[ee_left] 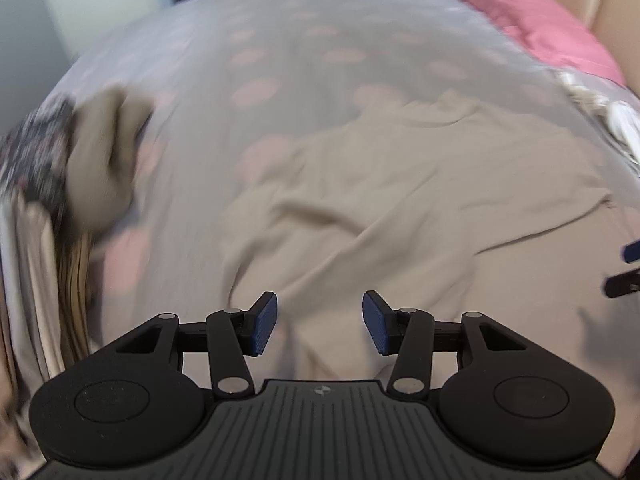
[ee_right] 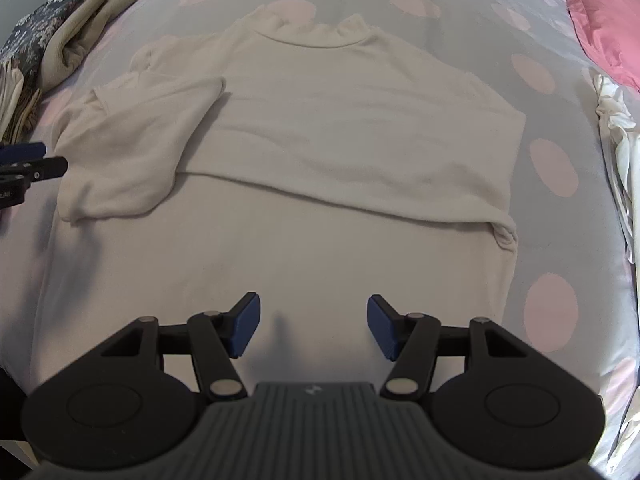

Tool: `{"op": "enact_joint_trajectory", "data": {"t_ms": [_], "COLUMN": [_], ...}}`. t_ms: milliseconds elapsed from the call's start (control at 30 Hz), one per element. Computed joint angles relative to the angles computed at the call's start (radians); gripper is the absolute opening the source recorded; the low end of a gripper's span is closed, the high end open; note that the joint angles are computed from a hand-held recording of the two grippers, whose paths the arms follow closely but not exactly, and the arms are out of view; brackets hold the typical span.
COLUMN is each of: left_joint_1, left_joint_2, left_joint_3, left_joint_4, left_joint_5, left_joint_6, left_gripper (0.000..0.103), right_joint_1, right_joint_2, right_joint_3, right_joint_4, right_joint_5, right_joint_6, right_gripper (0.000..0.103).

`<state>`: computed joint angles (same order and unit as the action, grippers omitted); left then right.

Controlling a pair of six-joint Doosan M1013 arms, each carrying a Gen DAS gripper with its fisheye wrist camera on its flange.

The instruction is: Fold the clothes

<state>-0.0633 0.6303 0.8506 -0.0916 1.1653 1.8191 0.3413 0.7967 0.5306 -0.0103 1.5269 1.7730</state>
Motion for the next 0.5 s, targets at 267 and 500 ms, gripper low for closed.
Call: {"op": "enact_joint_trajectory", "data": {"t_ms": [267,500], "left_joint_1": [0.002,-0.015], "left_joint_2": [-0.017,-0.026], "left_joint_3": [0.051,0.068], "left_joint_4": [-0.05,-0.029], "left_joint_5": [-0.003,-0.01], "left_joint_6": [0.0,0.03], "left_gripper": [0.025,0.004], "right_joint_1": [0.005,0.006], "right_joint_2": [0.011,0.011], "right_joint_3": [-0.017,-0.016], "right_joint_4": [-0.01,-0.018], "right_joint_5": [0.013,0.021], "right_joint_6": [-0.012,-0.014], "right_gripper": [0.063,0.063]}}
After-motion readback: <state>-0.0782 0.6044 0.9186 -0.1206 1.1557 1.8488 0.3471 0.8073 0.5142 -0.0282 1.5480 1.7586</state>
